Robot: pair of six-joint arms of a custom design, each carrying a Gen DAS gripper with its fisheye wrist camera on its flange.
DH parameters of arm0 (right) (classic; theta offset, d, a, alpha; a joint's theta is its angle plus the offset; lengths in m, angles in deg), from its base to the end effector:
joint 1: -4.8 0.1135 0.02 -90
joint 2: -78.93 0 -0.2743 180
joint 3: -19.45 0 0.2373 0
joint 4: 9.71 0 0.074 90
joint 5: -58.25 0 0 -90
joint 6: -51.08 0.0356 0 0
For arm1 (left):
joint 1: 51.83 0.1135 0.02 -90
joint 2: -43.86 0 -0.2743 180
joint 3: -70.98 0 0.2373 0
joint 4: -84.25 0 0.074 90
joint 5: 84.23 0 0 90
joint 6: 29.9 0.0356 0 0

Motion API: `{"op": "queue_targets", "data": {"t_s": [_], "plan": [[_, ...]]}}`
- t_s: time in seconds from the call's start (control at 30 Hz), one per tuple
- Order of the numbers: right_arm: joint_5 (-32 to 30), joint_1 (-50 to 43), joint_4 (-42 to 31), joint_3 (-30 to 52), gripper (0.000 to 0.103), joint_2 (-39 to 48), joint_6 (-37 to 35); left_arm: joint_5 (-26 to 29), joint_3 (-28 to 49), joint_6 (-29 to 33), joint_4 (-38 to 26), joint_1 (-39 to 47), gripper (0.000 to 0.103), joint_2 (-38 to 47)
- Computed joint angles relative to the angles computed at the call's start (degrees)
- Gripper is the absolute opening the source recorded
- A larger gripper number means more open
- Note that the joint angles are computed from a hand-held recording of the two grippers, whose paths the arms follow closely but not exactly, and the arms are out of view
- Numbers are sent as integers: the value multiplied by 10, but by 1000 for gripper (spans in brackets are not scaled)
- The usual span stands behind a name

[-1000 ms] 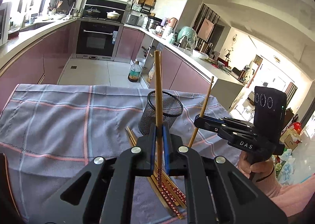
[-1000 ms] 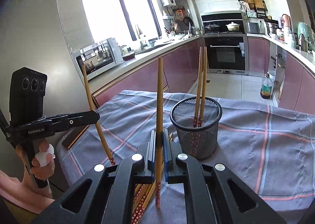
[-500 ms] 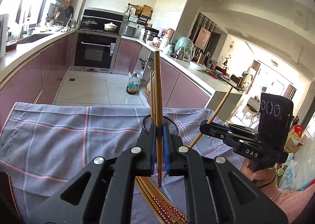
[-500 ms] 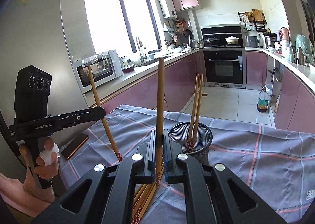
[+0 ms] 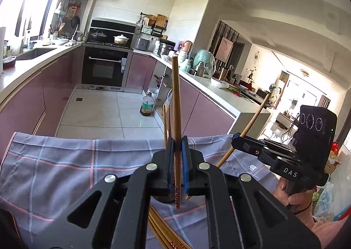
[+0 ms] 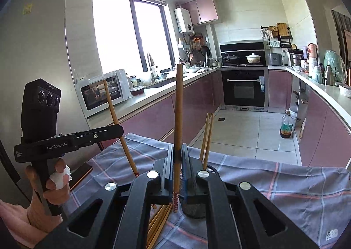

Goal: Organize utensils
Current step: 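Raise both held chopsticks upright and lower them into the mesh cup, then open both tools to drop the chopsticks into the cup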

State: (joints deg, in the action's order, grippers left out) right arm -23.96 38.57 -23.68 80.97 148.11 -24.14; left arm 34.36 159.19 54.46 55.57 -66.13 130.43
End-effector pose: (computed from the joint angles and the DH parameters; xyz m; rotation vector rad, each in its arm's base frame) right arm 0.2182 0.1401 0.2980 -0.2347 1.9549 0.4271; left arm 0.3200 -0.0991 0.3462 0.4697 2.0027 -0.7255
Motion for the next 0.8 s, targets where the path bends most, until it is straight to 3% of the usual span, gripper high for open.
{"op": "queue_targets", "data": {"t_s": [0.37, 0.8], "plan": [[-7, -21, 0, 39, 5, 20, -24, -11, 79, -15, -10, -6, 8, 46], [-16, -47, -11, 90, 5, 109, -21, -85, 165, 18, -56, -54, 8, 124]]}}
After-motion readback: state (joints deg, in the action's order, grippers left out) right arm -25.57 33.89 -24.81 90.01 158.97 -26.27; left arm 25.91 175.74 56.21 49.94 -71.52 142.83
